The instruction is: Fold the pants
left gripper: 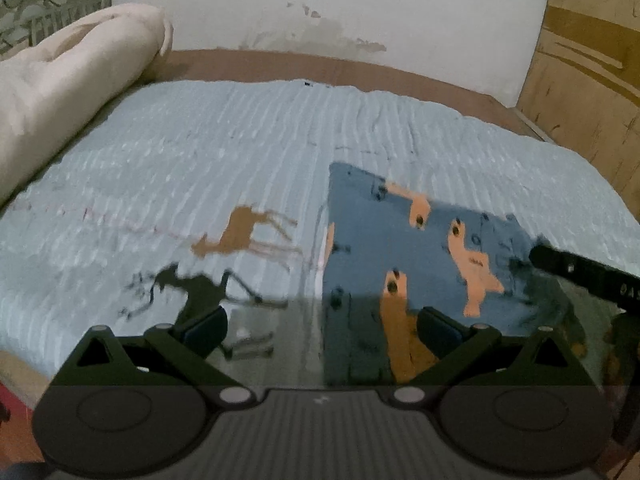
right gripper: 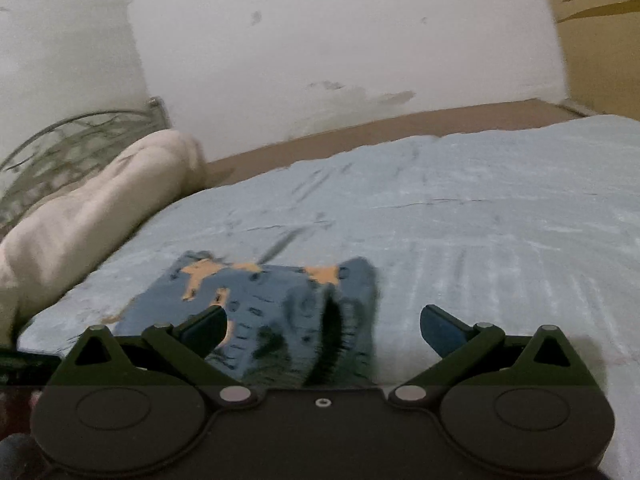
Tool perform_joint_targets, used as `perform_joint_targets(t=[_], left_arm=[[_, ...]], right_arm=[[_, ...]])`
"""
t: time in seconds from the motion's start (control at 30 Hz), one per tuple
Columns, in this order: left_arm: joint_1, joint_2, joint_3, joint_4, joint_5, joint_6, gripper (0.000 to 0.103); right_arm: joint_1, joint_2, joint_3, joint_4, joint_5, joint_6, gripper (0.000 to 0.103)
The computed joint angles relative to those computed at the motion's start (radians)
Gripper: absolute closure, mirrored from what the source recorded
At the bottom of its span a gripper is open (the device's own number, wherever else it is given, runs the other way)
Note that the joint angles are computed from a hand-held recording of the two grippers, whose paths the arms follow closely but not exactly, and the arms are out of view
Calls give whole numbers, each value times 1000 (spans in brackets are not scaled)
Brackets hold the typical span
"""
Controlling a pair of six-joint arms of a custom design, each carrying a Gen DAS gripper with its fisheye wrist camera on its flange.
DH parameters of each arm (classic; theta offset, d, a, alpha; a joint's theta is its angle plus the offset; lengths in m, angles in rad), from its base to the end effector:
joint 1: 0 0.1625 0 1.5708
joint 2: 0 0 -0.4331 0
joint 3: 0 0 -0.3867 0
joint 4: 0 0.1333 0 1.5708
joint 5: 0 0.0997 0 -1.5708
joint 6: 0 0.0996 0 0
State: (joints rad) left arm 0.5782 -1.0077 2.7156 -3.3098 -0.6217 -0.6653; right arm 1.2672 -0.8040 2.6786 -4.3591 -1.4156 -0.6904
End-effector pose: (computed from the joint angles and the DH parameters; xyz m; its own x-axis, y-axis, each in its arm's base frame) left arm -0.1172 -0.3323 0.0908 -0.7838 0.0357 -0.6200 0.4490 0.7223 -0.5260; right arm 0.0451 -0.3533 0.1242 -0.8714 -0.2335 0.4314 -0.4829 0.5631 -0.6706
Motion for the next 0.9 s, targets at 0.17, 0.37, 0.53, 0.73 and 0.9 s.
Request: perform_joint_targets(t=[0.17,0.37,0.53,0.73,0.9], left_arm=[[72,44,-74,-52,-8,113,1],[127,95,-123,-86,-40,183,1],[140,122,-124,-125,-52,189,1],[153,98,-98,-193,-124,211,4],[169,73,-88,-232,-181,225,40]], right_arm=[[17,-98,-72,295,-11,6,1],[-23,-113,-101,395,40,33,1],[-82,-123,-82,412,141,16,1],[-144,-159,-55,480,271,-36,1],[-152,-148,-47,426,265,10,30]])
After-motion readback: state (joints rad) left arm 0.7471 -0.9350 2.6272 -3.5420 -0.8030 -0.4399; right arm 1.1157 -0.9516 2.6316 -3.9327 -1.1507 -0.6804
